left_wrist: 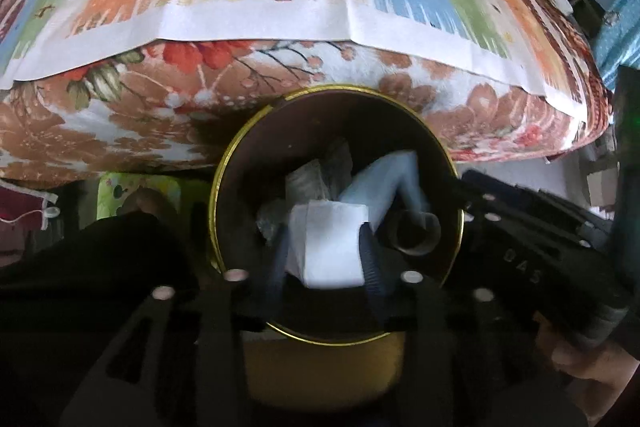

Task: Collect trash
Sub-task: 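Open both tools to drop the mask and paper into the bin, then reach both tools back toward the white tissue and clear wrapper on the sheet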

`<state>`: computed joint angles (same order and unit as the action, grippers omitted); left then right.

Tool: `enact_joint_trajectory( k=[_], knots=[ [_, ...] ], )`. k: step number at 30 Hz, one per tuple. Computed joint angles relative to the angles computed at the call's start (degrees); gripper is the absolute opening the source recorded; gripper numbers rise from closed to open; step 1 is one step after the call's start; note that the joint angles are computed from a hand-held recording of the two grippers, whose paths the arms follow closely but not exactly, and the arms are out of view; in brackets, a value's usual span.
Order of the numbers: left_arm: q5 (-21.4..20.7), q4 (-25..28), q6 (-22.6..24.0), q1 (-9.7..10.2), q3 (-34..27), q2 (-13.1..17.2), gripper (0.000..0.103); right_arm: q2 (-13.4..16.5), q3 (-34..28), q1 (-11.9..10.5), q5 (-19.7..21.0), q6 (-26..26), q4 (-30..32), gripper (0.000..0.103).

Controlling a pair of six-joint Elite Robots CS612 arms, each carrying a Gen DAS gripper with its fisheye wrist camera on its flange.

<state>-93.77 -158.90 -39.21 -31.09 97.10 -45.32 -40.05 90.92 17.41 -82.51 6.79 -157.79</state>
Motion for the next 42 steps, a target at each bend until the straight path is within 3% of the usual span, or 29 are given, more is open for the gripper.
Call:
enact_joint_trajectory(
  k=[8,12,17,26,31,38,42],
  knots=[
    [1.5,-4.0,-1.0,0.12,1.4,-1.2,0.04,-0.4,0.7,-0.3,1.3,0.9,-2.4,0.037],
    [-0.9,-6.4,-1.9,1.2,1.6,-1.7,0.041,-1.0,1.6,-0.6,1.9,2.8,-6.2,0.037],
    [0.0,-6.6,-0.3,1.47,0.7,-2.0,0.044,-1.5,1.9,-0.4,1.5,1.5,-9.3,0.039],
    [7.5,-3.7,5.1,2.47,-3.4,-2.2,0.054,-1.7,0.3,-0.8,2.8,0.6,-11.8,0.048],
    [8.0,-2.6,5.1,4.06,-6.6,-1.2,0.056,-0.9,-2.4,-0.6,2.4,0.0,-11.3,0.055],
    [15.4,-4.2,9.3,3.5,-10.0,0.4,0.066,0.9,-7.5,0.0,1.5,-4.0,-10.2,0.056],
    [12.4,-4.5,8.0,4.77,-12.4,1.8,0.066,2.3,-11.0,0.1,0.7,-4.7,-8.7,0.064]
  ],
)
